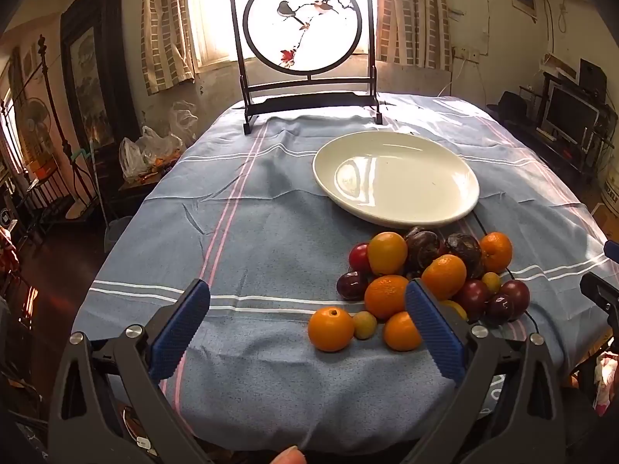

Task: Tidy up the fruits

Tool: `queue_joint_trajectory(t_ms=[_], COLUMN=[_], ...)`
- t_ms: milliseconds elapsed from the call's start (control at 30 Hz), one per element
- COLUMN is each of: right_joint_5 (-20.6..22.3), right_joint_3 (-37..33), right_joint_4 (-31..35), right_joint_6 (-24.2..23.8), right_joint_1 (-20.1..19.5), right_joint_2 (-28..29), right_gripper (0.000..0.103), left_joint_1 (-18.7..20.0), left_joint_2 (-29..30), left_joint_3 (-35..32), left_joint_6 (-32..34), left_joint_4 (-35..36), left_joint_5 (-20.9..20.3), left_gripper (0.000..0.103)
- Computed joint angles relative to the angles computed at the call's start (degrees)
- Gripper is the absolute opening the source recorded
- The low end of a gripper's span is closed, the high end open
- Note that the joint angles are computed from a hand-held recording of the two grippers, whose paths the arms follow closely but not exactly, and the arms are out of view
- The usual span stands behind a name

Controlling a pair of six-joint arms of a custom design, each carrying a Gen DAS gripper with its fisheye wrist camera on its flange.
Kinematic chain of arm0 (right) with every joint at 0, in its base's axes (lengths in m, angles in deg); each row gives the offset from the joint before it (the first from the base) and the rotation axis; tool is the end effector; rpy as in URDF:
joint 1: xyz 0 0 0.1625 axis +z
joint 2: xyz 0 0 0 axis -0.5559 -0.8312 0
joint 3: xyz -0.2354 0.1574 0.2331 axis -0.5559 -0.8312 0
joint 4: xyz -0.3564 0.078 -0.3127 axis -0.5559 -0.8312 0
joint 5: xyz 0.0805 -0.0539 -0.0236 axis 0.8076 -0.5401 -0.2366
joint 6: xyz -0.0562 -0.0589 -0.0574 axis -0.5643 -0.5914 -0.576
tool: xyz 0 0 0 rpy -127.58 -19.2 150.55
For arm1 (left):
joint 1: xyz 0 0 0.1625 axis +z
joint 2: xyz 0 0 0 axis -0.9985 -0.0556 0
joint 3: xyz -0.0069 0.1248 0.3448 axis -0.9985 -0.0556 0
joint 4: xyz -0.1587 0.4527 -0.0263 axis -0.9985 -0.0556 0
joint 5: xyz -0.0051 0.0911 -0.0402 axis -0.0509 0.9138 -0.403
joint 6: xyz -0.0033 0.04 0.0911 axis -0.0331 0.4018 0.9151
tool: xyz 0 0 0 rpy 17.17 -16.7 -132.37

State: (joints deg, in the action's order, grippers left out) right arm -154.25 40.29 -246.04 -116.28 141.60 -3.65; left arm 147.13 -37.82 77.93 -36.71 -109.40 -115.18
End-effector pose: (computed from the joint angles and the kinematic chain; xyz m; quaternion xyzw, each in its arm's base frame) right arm 0.2316 -0.4367 -0.0366 0.3088 -0.8529 0.3233 0.2697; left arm 0.0334 -0.3915 0.2353 0.0727 0.8044 -0.4062 0.4273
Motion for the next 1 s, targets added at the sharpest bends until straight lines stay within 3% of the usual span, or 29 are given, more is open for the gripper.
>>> queue_joint_trajectory(t_ms=[1000], right_joint_5=[0.7], right_joint_3=[0.2], right_joint_4=[-1.4], right_joint_6=[-2.3], right_joint_1=[0.3], right_joint_2=[0.6], right_gripper=[0.099], left_joint_1=[0.4], left_joint_2=[-0.8], left_joint_3=[0.1], left_joint_6=[0.4], left_joint_4=[0.4], left_joint_5=[-0.1], left_gripper=[0.099])
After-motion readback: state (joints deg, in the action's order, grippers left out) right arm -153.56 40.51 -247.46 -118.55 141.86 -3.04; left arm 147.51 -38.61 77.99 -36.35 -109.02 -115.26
